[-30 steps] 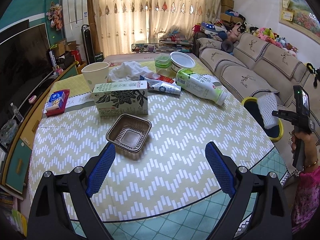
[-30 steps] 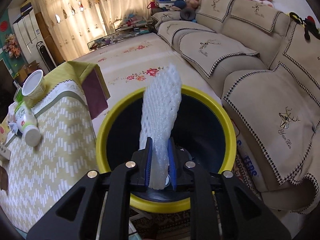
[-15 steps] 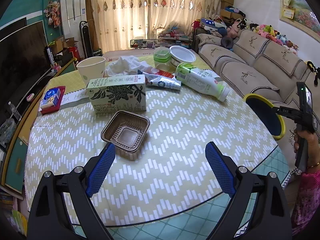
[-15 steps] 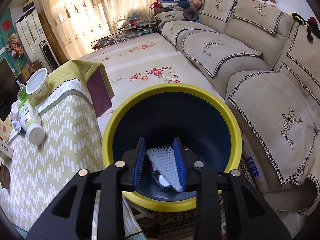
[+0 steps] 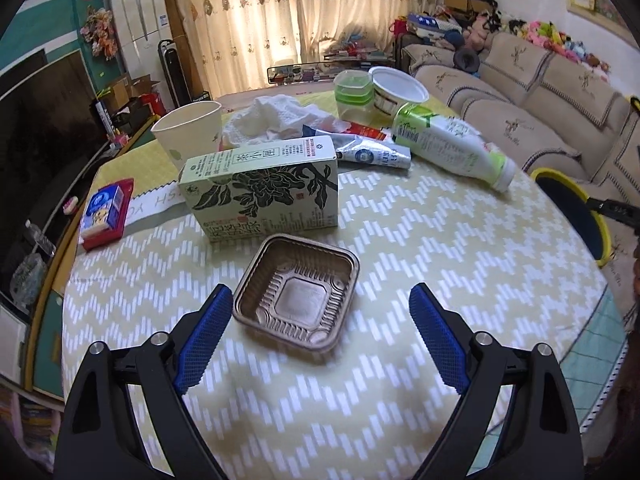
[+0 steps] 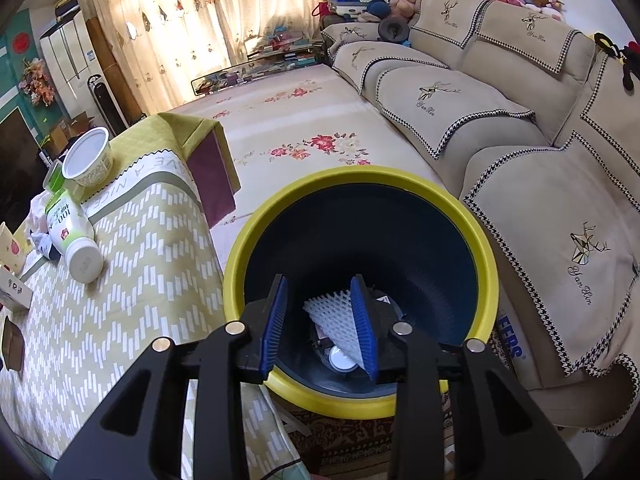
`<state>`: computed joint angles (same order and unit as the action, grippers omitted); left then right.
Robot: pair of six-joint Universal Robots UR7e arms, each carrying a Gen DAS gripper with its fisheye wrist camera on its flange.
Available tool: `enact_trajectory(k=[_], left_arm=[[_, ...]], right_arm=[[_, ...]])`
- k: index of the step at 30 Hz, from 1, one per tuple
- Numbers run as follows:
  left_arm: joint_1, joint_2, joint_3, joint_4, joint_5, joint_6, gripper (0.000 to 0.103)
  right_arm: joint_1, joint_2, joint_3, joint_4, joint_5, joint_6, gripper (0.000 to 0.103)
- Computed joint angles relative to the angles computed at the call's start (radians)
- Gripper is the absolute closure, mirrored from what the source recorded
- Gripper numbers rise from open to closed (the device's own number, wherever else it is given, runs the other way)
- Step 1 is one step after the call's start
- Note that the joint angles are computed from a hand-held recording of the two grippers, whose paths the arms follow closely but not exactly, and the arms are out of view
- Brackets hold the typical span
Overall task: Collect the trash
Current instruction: 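Grasp the brown plastic tray rim with the left tool and lift it, then carry the brown tray over the bin and open the left tool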
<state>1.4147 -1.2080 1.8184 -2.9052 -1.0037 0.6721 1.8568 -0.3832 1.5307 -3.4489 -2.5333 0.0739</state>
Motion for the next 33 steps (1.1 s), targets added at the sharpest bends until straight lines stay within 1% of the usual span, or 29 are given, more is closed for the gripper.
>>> enact_trajectory(k=[2, 4, 5, 7, 8, 10, 12, 13, 14, 16, 17, 18, 19, 22, 26, 30, 33], left_arm=[[-0.002, 0.02, -0.016, 0.003, 0.012, 0.017, 0.022], [-0.001, 0.037, -0.034, 0.019, 0.022, 0.014, 0.032], [-0.001, 0.041, -0.039, 0.03, 0.023, 0.01, 0.034], [0.004, 0.053, -0.061, 0.072, 0.017, -0.004, 0.042], [0.005, 0.058, -0.068, 0.086, 0.016, -0.009, 0.044], [0.007, 0.069, -0.082, 0.111, 0.02, -0.018, 0.051], [0.01, 0.077, -0.092, 0.129, 0.026, -0.028, 0.054], [0.011, 0.081, -0.097, 0.142, 0.028, -0.035, 0.06], [0.013, 0.082, -0.101, 0.155, 0.028, -0.04, 0.063], [0.016, 0.083, -0.102, 0.168, 0.026, -0.046, 0.072], [0.016, 0.083, -0.103, 0.172, 0.027, -0.048, 0.075], [0.017, 0.084, -0.104, 0.176, 0.028, -0.051, 0.081], [0.019, 0.083, -0.103, 0.177, 0.025, -0.051, 0.087], [0.016, 0.079, -0.091, 0.153, 0.025, -0.037, 0.097], [-0.002, 0.06, -0.056, 0.113, 0.025, -0.009, 0.098], [-0.037, 0.035, -0.02, 0.106, 0.009, -0.009, 0.098], [-0.075, 0.016, 0.014, 0.103, -0.013, -0.007, 0.098]], right_arm=[[-0.003, 0.001, 0.0, 0.003, 0.003, 0.003, 0.071], [-0.006, 0.001, 0.0, 0.009, 0.007, 0.009, 0.071], [-0.008, 0.001, 0.001, 0.011, 0.011, 0.011, 0.071], [-0.01, 0.001, 0.002, 0.014, 0.015, 0.014, 0.071], [-0.011, 0.001, 0.002, 0.015, 0.017, 0.015, 0.07], [-0.013, -0.001, 0.005, 0.015, 0.02, 0.017, 0.07], [-0.016, -0.002, 0.008, 0.012, 0.025, 0.018, 0.068], [-0.017, -0.002, 0.009, 0.009, 0.027, 0.019, 0.066], [-0.017, -0.002, 0.011, 0.006, 0.028, 0.02, 0.066], [-0.02, -0.004, 0.014, 0.005, 0.032, 0.021, 0.065], [-0.021, -0.004, 0.014, 0.005, 0.033, 0.022, 0.065], [-0.022, -0.004, 0.015, 0.005, 0.035, 0.022, 0.065], [-0.022, -0.004, 0.016, 0.004, 0.038, 0.022, 0.065], [-0.022, -0.007, 0.021, 0.001, 0.045, 0.022, 0.065], [-0.02, -0.015, 0.036, -0.015, 0.055, 0.016, 0.064], [-0.019, -0.039, 0.08, -0.055, 0.066, 0.009, 0.064], [-0.016, -0.061, 0.122, -0.099, 0.069, 0.001, 0.064]])
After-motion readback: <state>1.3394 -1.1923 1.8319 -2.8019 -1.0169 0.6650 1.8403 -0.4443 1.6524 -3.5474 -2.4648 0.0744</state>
